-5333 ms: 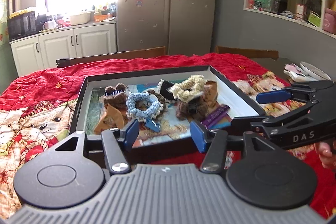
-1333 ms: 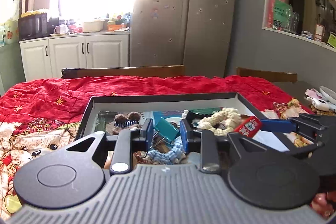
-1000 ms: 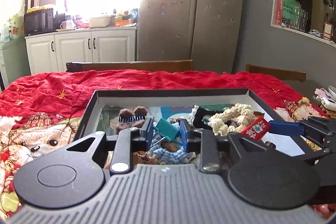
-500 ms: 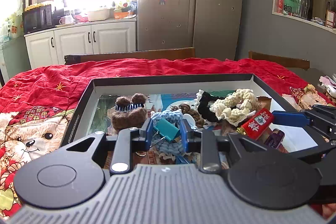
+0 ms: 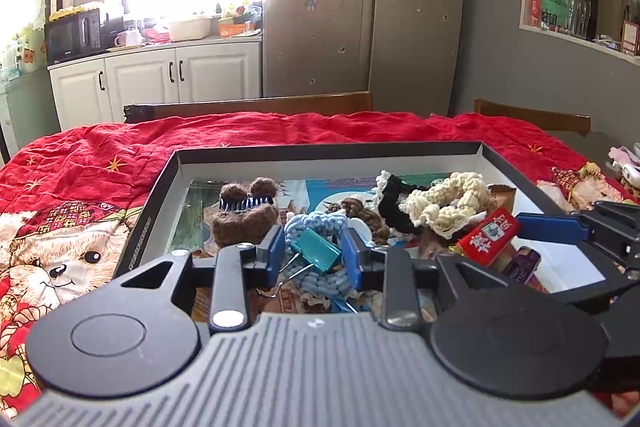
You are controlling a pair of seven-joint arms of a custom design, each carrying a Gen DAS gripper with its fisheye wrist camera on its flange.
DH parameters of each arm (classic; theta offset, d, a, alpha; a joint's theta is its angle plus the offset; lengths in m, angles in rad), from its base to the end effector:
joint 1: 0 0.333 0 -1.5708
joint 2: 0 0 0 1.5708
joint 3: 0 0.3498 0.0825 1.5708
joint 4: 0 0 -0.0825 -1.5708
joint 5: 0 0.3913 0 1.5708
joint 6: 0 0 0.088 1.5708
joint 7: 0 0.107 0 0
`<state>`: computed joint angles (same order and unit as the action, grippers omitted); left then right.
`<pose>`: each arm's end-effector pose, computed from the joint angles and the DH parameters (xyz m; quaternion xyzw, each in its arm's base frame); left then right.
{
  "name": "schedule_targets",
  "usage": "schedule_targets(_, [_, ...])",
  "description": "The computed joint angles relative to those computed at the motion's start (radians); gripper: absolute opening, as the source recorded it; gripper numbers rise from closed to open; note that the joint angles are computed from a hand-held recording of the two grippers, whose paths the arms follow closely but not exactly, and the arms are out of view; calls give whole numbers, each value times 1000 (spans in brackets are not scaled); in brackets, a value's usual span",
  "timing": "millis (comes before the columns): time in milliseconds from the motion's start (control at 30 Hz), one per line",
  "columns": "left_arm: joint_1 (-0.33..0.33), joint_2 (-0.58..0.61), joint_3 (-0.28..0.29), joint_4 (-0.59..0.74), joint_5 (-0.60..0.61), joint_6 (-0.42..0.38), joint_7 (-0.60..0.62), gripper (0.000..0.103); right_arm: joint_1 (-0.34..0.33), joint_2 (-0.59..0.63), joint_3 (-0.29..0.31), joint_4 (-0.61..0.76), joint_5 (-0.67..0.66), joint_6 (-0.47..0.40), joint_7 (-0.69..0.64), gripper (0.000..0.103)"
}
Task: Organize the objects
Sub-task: 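Carry the teal clip and red lighter with both tools over the tray, then lower both items into the tray and open both tools to release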
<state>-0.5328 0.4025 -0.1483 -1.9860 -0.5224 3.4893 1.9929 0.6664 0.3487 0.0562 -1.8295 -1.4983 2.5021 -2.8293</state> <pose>0.5605 -0.3618 0.4116 -0.4545 0.7336 -0.4408 0.2467 0.5075 0.4516 0.3999 -0.6097 0.6168 -0.3591 0.3447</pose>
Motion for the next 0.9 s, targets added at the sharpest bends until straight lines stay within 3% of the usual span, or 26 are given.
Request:
schedule_targets(167, [55,-12,-58,-23,58,26,-37,62,1,-7,0,-5,-21,7,12,83])
schedule_targets(567, [63,-85,-82,-102,52,96,-59,80,7,-27,16,-15,-42,-13,-3,92])
schedule_targets(700, [56,-125,-79,-138,20,111,-46,87,8,-46,24,-29,-41,-11,-1,93])
schedule_targets(900, [27,-200,-64,-196,-89,102,39,91,9,-99,47,-66,-55,-26,32,94])
